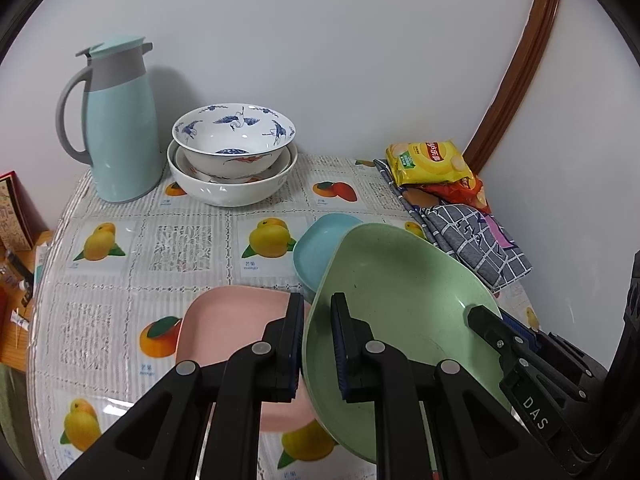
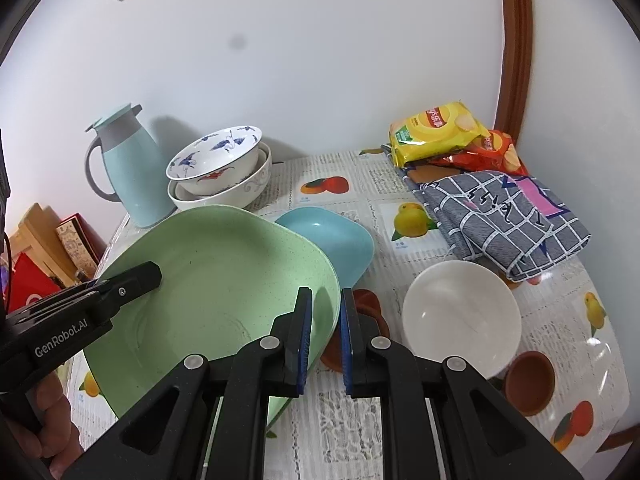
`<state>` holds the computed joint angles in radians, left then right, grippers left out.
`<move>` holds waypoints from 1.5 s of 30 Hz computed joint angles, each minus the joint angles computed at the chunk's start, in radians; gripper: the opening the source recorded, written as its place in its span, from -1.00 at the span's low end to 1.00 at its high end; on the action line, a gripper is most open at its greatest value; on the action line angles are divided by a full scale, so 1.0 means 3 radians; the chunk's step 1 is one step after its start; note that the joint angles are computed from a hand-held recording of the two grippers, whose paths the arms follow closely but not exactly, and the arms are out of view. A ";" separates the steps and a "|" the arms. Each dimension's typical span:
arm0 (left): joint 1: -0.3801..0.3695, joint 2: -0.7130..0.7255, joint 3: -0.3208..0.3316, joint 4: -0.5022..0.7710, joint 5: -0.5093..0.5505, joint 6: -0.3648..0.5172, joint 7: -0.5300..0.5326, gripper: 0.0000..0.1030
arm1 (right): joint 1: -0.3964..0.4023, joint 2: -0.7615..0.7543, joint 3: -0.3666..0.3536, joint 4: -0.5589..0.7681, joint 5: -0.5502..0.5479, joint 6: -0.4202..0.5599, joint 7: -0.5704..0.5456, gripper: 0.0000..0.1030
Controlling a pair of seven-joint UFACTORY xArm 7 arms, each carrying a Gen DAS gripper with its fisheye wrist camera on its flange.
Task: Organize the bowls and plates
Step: 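Lift the green plate with both grippers and carry it over the pink plate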
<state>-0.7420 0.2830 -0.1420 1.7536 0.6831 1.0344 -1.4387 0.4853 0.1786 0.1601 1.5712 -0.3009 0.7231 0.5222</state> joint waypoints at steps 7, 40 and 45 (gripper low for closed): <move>-0.0074 -0.0083 -0.0043 -0.0038 0.0074 0.0166 -0.0106 -0.74 | -0.0024 -0.0200 0.0047 -0.0220 0.0048 -0.0083 0.0033 -0.75; 0.0174 -0.0590 -0.0313 -0.0756 0.0082 0.0146 -0.0516 -0.74 | 0.0083 -0.0133 0.0142 -0.0238 0.0158 -0.0176 -0.0026 -0.78; 0.0237 -0.0676 -0.0355 -0.0882 0.0059 0.0140 -0.0565 -0.74 | 0.0133 -0.0069 0.0138 -0.0191 0.0148 -0.0167 -0.0046 -0.78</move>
